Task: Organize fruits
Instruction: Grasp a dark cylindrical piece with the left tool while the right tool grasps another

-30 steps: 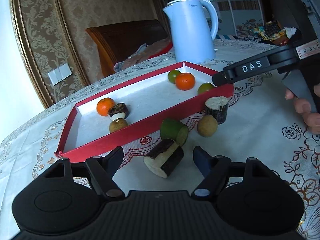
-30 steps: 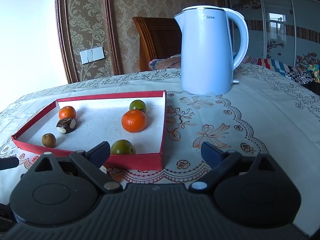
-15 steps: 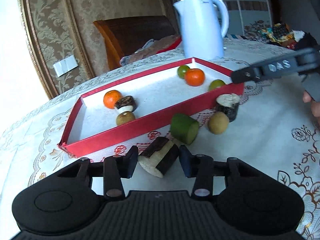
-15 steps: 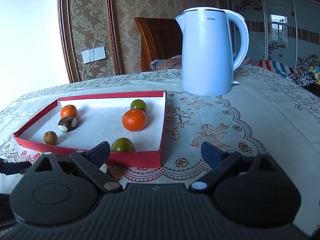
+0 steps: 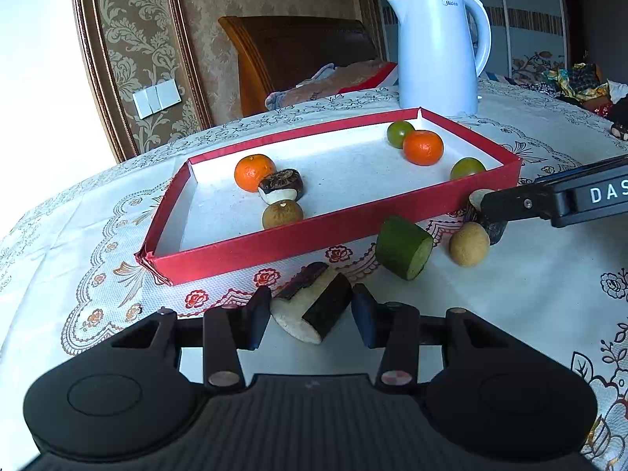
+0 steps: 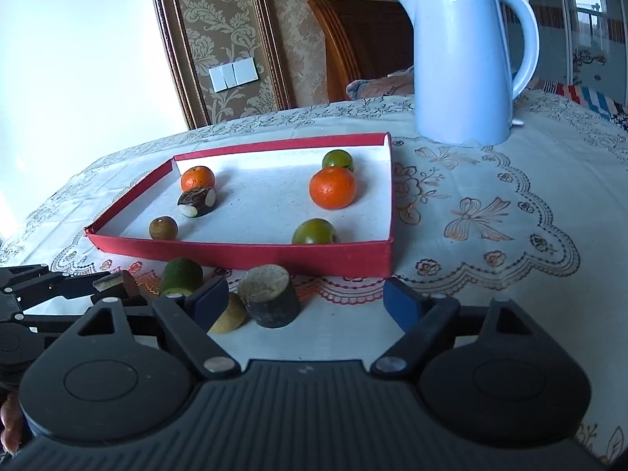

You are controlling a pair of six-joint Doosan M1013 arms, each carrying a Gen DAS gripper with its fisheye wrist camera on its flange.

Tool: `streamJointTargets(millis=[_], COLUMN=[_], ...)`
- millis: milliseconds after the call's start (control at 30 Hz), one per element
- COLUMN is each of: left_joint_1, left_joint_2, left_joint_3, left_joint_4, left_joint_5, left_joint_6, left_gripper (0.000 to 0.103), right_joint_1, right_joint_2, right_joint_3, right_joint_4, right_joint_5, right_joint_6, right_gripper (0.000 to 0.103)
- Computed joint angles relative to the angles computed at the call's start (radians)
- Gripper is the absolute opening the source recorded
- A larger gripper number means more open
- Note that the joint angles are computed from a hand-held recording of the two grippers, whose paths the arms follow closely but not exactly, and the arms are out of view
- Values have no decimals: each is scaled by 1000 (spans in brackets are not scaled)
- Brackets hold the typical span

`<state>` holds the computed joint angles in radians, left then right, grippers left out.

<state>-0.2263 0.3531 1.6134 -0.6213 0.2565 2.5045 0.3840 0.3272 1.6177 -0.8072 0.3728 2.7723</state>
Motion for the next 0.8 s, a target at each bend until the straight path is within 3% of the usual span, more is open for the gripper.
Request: streamJointTargets(millis=[267, 533, 633, 733, 800], left_joint_1=[-1, -3, -3, -3, -4], left_joint_2=[0, 0, 0, 0, 0], left_joint_3=[2, 2, 3, 2, 2], left_joint_4=[11, 19, 20, 20, 21], left_joint_5=[-6, -8, -10, -10, -10], left_joint_6=[-4, -12, -11, -12, -12], left_gripper=[44, 44, 44, 44, 44], right_joint_1=[16, 19, 30, 47, 45], right_joint_2=[27, 22, 21, 23, 15], right_joint_3=[-37, -25, -20, -20, -11], right_joint_4=[-40, -62, -134, -241, -254], right_joint_5=[44, 5, 20, 117, 139], right_joint_6=[4, -10, 26, 107, 128], right_gripper=[72, 33, 30, 30, 30])
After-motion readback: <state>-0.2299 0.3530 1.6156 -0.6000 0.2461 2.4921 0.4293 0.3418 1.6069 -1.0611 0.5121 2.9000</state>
